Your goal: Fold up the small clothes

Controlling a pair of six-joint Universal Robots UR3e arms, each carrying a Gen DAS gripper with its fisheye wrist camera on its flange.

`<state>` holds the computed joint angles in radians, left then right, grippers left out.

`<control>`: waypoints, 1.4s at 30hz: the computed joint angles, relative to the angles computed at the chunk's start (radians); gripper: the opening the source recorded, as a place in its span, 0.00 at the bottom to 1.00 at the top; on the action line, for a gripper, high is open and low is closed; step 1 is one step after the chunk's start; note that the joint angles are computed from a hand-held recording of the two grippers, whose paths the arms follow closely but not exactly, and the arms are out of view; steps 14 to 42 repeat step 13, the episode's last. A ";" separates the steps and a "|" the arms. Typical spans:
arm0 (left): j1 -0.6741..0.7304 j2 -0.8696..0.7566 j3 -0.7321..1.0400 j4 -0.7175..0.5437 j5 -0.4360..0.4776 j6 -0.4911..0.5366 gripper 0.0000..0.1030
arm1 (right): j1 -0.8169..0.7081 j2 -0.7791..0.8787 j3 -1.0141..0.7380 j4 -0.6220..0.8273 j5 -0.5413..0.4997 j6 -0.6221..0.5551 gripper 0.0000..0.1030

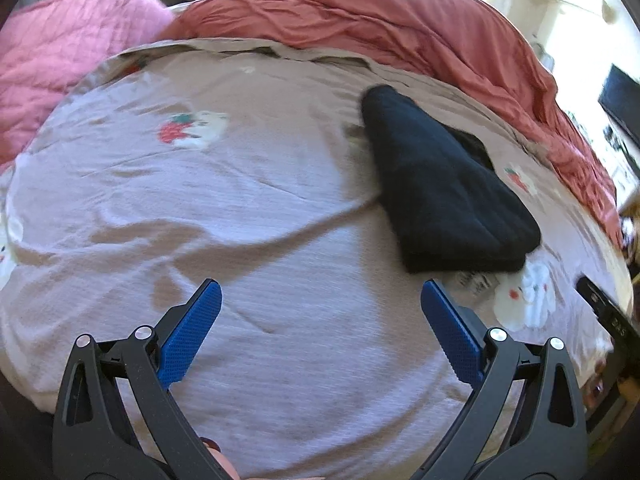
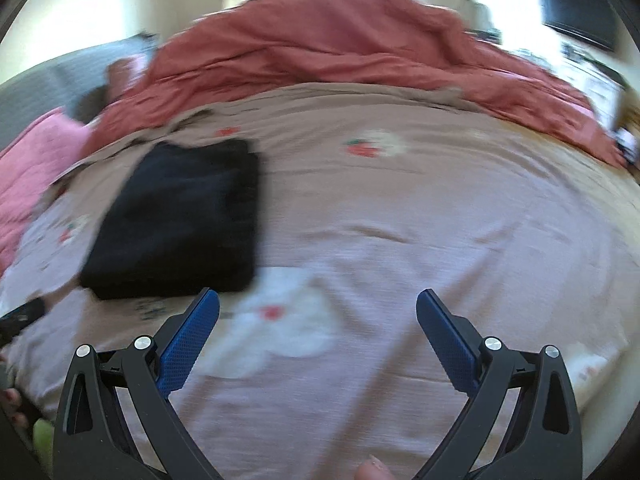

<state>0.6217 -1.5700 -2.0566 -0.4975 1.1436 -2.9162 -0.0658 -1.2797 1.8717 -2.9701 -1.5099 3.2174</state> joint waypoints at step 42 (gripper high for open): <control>0.374 -0.452 0.607 -0.086 0.174 -0.029 0.91 | -0.794 -0.147 0.384 -0.135 -0.239 0.059 0.95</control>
